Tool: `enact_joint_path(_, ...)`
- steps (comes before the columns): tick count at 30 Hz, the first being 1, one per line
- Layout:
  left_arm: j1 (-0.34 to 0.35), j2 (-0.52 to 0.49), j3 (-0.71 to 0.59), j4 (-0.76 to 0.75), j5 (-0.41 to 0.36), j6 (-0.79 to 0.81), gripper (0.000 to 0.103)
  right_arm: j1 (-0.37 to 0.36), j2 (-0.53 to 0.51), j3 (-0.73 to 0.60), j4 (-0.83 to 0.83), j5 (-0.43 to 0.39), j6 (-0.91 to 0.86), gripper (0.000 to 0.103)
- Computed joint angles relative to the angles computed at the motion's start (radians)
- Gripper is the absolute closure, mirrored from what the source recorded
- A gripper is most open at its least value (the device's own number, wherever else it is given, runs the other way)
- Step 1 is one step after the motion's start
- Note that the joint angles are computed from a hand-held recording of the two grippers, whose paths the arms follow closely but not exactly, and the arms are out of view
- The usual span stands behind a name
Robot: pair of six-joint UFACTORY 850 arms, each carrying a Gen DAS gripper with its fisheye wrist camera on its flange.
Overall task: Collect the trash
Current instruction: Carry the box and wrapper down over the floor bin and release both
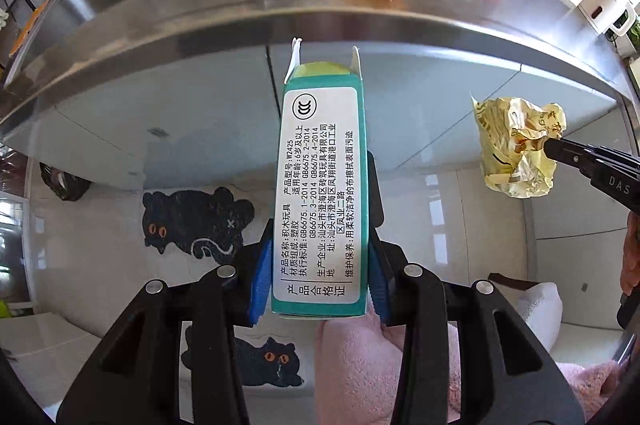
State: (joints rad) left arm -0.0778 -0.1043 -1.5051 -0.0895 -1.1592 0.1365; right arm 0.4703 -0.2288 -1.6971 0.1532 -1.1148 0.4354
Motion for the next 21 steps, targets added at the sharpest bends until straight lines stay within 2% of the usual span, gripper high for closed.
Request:
enact_joint_path(6, -0.015, -0.01, 0.129, -0.049, 0.086, 0.034, 0.065, 0.035, -0.004, 0.115, -0.036, 0.083, 0.044, 0.097)
enact_joint_path(12, -0.019, -0.102, 0.172, -0.094, 0.142, 0.06, 0.064, 0.059, -0.088, 0.146, -0.04, 0.142, 0.049, 0.097)
enact_joint_path(17, -0.012, -0.195, 0.175, -0.103, 0.185, 0.049, 0.064, 0.065, -0.196, 0.104, -0.075, 0.118, 0.077, 0.097)
enact_joint_path(21, 0.004, -0.271, 0.147, -0.15, 0.186, 0.067, 0.064, 0.05, -0.26, 0.091, -0.041, 0.11, 0.068, 0.097)
